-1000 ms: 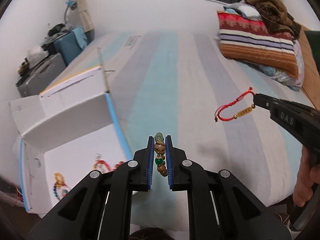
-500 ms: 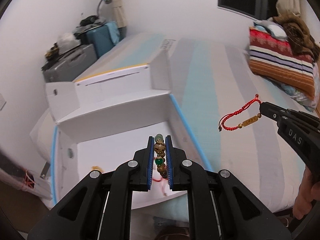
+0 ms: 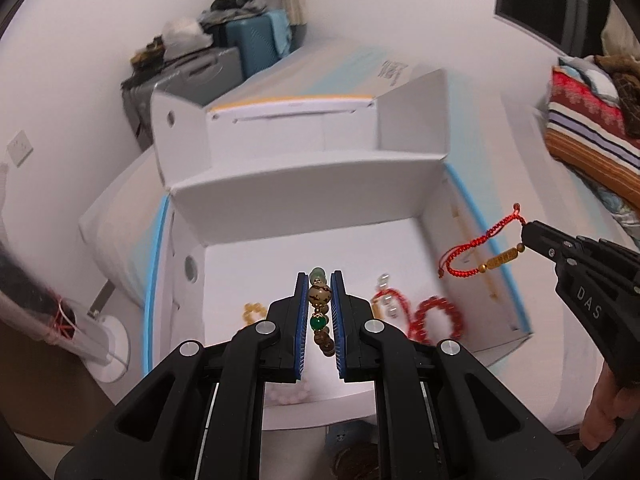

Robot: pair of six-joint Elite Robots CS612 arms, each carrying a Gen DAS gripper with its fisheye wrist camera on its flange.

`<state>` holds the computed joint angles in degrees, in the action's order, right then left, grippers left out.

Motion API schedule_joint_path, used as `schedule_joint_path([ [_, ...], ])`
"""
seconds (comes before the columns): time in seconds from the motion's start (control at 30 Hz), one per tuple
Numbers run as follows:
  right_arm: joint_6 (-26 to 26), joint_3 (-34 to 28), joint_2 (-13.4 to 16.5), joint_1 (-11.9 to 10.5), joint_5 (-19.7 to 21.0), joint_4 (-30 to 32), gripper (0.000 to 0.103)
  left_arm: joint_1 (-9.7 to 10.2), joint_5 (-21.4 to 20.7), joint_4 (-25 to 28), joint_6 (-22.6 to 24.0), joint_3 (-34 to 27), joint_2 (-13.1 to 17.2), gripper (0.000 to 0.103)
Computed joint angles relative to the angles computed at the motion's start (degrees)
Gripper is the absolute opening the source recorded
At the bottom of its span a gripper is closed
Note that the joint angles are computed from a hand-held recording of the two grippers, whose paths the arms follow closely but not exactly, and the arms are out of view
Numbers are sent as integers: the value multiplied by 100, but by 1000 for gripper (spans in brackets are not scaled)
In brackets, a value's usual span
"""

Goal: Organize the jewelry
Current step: 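Lower both bracelets into the box and open both tools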

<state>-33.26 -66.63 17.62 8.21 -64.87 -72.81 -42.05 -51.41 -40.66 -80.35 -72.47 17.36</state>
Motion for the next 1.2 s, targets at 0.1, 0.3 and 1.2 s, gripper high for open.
schedule_joint_path([
  [0.1,-47,16,85,81,-128,29,2,47,-125,79,-82,-148,110,11],
  [0.3,-90,135,167,188,-355,71,2,139,-335,114,-103,-330,280,11],
  [1.2,-169,146,265,287,-480,284,30,191,-529,279,-359,-536,506,25],
])
